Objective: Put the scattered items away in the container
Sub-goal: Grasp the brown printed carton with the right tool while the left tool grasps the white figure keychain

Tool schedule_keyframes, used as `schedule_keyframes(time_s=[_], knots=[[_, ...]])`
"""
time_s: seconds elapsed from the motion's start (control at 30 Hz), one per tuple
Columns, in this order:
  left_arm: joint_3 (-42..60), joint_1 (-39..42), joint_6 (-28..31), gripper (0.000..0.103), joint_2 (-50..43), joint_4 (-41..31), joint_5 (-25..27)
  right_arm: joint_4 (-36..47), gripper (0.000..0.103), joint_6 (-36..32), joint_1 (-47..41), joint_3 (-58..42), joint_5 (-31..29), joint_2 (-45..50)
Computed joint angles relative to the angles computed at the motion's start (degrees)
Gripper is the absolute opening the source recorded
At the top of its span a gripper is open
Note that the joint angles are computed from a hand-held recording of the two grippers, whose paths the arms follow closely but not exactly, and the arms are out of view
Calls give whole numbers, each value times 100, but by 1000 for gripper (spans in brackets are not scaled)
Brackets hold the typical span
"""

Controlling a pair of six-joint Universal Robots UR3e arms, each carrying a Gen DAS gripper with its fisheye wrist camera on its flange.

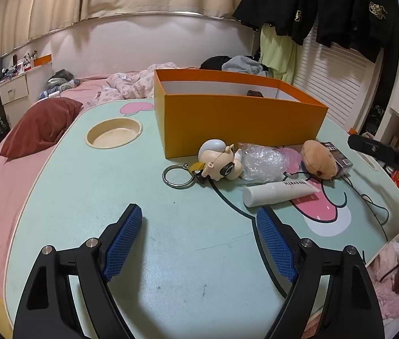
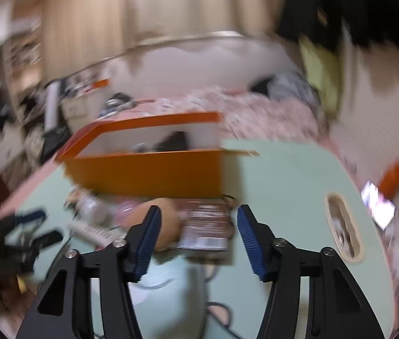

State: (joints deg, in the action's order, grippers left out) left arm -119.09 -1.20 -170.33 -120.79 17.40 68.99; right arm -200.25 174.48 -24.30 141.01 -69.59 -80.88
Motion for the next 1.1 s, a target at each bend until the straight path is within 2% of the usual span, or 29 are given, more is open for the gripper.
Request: schedule_keyframes(time_s=[0.3, 0.37, 0.4, 0.43, 0.47, 0.5, 0.57, 0.67, 0.73, 0.8, 0.87, 0.93, 1.03, 1.1], knots=[[13, -20, -24, 83, 0, -4, 14, 1857, 54, 0, 562, -1679, -575, 751], [28, -27, -24, 83, -17, -12, 15, 1717, 52, -128, 871, -1835, -1127, 977], [19, -27, -11, 83, -6, -18, 23, 1741, 48, -211, 1021, -1882, -1311, 1013], [12, -42, 3, 83, 9, -31, 59, 1612, 30, -307, 1063, -1803, -1290, 1034], [13, -54, 14, 83, 21, -50, 85, 1456, 21, -384, 1038, -1715, -1175, 1052], [32, -65, 17, 83, 53, -135, 100, 1356, 18, -394, 996, -1654, -1114, 1078], [84, -32, 89, 83, 171, -437, 28, 1294, 18, -345, 603, -1453, -523, 1005], [146, 367, 134, 83, 469, -1045, -773, 1079, 18, -291, -103, -1034, 547, 895], [260, 519, 89, 83, 583, -1236, -976, 704, 18, -212, -327, -808, 893, 870], [586, 474, 76, 80, 594, -1472, -813, 587, 18, -153, -377, -721, 1011, 828], [1186, 310, 190, 56, 457, -2119, -543, 794, 18, -107, -358, -790, 1041, 783], [1691, 251, 297, 48, 261, -2723, -616, 952, 18, -84, -328, -859, 1024, 756], [2225, 138, 383, 46, -2, -3294, -719, 841, 18, -91, -257, -795, 977, 735], [2494, -17, 370, 46, -175, -3401, -536, 785, 18, -108, -198, -781, 923, 751]])
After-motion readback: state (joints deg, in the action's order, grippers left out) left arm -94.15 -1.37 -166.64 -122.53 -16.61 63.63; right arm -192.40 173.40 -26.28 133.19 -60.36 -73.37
